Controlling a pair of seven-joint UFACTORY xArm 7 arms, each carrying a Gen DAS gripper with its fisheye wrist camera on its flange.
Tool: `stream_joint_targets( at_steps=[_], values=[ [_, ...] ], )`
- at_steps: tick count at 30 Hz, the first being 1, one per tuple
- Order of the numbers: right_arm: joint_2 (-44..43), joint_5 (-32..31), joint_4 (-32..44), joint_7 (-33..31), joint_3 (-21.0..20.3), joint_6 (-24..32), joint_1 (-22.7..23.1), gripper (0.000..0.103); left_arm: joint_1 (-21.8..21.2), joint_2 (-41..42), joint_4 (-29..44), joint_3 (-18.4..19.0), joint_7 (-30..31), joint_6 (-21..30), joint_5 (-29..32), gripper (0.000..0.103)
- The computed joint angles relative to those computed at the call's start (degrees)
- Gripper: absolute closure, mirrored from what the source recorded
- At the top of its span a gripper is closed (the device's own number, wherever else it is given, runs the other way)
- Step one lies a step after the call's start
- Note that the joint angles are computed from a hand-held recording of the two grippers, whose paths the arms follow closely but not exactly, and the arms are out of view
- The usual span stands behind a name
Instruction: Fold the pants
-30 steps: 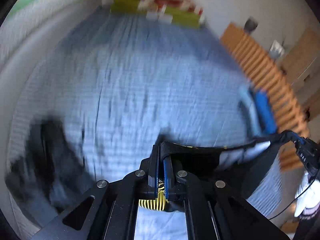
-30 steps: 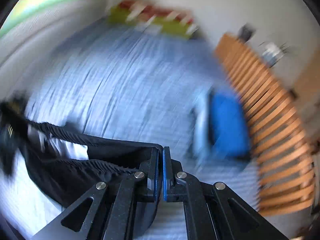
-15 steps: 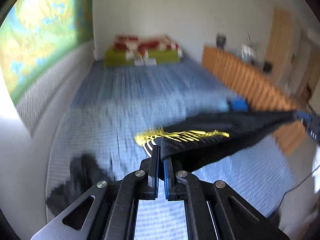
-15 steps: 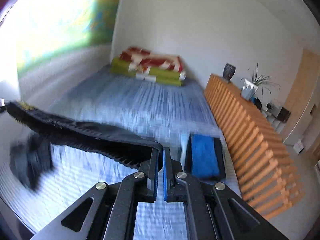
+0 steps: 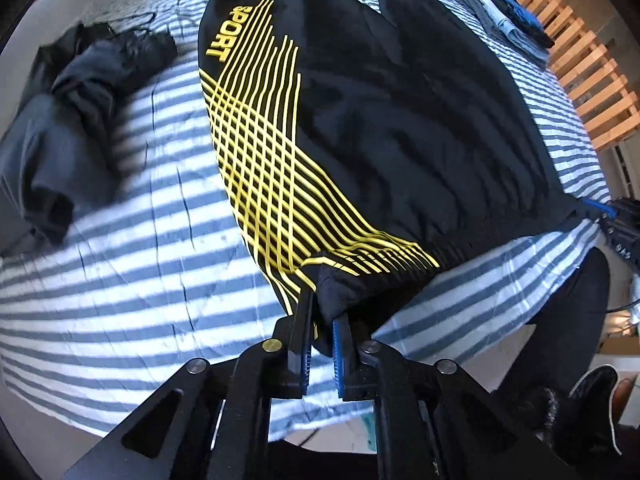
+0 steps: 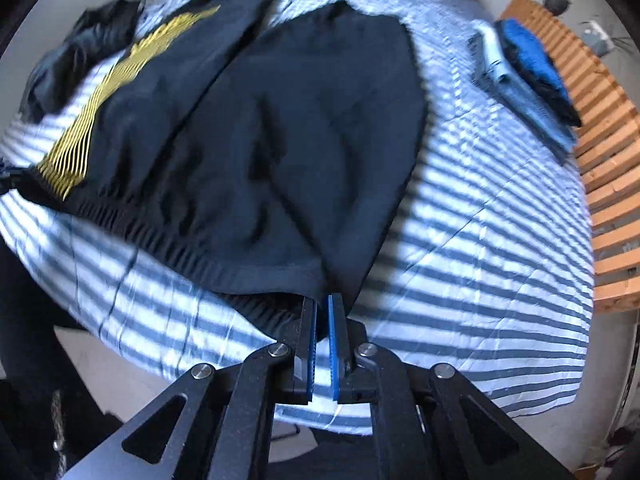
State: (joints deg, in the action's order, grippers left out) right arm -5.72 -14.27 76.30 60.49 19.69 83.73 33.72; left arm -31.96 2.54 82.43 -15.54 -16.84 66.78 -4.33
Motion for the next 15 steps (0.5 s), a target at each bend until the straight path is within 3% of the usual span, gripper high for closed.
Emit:
stream_joint_targets(
  at_steps=[2, 5, 10, 15],
  values=[
    [-0.68, 1.14, 0.14, -1.93, -0.03, 0.21, 0.22, 0.096, 0.39, -1.72, -0.91, 0.19, 1.78, -0.21, -1.73, 0.085],
    [-2.94, 1.91, -0.75, -3.15, 0.44, -1.29, 0.66, 0.095, 1.6, -5.98, -3.82, 1.0, 3.46, -0.65, -6.21, 0.084],
    [-10.23, 4.19, -4.67, -2.45, 0.82, -10.0, -0.6, 0.095, 3.03, -9.46, -3.66, 1.65, 4.61, 0.01, -9.52, 0.084],
    [-14.52, -3.59, -5.04, 1.89, 2.57, -17.2, -7.11, 0.094, 5.6, -7.11, 1.59, 3.11, 1.83, -8.09, -13.06, 0.083]
  ],
)
